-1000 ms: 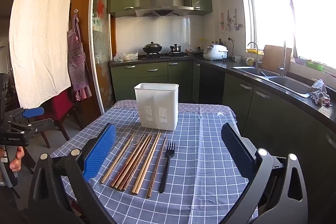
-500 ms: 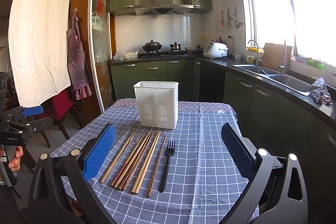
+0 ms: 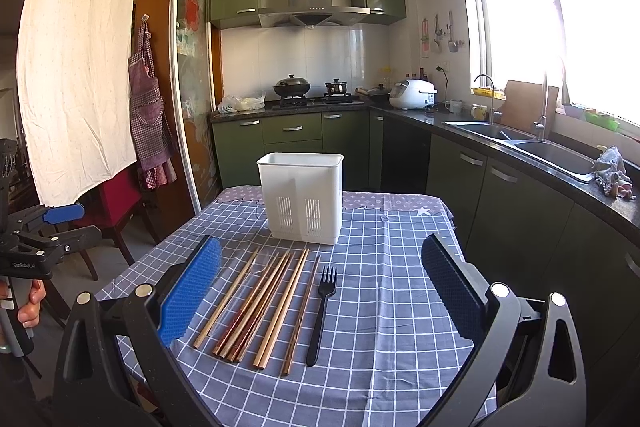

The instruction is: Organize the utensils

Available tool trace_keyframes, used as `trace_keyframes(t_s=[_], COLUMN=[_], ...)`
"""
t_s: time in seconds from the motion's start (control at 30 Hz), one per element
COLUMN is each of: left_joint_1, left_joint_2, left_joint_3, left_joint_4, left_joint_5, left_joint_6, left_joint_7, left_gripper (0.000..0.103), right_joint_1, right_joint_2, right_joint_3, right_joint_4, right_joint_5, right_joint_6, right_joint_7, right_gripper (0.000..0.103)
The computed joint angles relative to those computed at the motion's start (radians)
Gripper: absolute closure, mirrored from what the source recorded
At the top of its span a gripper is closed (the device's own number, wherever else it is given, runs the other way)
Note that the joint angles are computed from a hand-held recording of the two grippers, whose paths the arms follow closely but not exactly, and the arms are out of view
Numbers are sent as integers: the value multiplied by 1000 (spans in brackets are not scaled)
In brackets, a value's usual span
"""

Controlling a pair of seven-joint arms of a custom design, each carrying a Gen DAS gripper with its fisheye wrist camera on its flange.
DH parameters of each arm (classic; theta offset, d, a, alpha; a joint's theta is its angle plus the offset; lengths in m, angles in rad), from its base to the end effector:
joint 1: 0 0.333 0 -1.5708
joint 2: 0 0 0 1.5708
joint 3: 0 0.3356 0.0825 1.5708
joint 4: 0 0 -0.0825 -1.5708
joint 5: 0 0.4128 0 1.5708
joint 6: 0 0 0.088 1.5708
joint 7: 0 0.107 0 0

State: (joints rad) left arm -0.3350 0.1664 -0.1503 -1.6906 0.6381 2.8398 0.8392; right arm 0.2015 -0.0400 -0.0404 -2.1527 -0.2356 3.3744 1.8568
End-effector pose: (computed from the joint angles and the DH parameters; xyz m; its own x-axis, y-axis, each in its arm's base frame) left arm 0.6004 -0.3422 0.6189 -0.2681 -0.9628 0.0349 -0.4913 0.1055 -0.8646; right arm 0.5806 0.1201 0.5781 0.1931 -0.9785 -0.0720 -0.3178 0.0071 -0.9481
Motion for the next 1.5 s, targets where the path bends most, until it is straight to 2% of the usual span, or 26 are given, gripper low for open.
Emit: trace_keyframes(t_s=[0.33, 0.37, 0.5, 0.6, 0.87, 1.03, 1.5], left_joint_1=[3, 3, 1, 1, -2, -1, 0], left_joint_2=[7, 8, 11, 13, 13, 13, 12], left_joint_3=[-3, -3, -3, -4, -1, -1, -3], left_joint_4=[-1, 0, 1, 3, 4, 4, 1], left_joint_5=[-33, -36, -47, -56, -60, -63, -72], left_joint_6=[-2, -3, -8, -8, -9, -9, -13], left_joint_7=[25, 28, 36, 42, 46, 48, 53], left_gripper=[6, 6, 6, 6, 6, 6, 6], right_joint_1=[-3, 7, 4, -9, 19, -2, 2], right_joint_2=[10, 8, 11, 11, 16, 16, 20], right_joint_3=[12, -5, -3, 16, -45, -22, -36], right_joint_4=[5, 8, 10, 9, 24, 22, 33], right_joint_5=[22, -13, -23, 13, -164, -150, -217], right_joint_6=[-3, -8, -6, -8, -12, -12, -19], right_joint_7=[-15, 17, 27, -7, 157, 144, 208], right_gripper=[4, 4, 4, 4, 4, 4, 4])
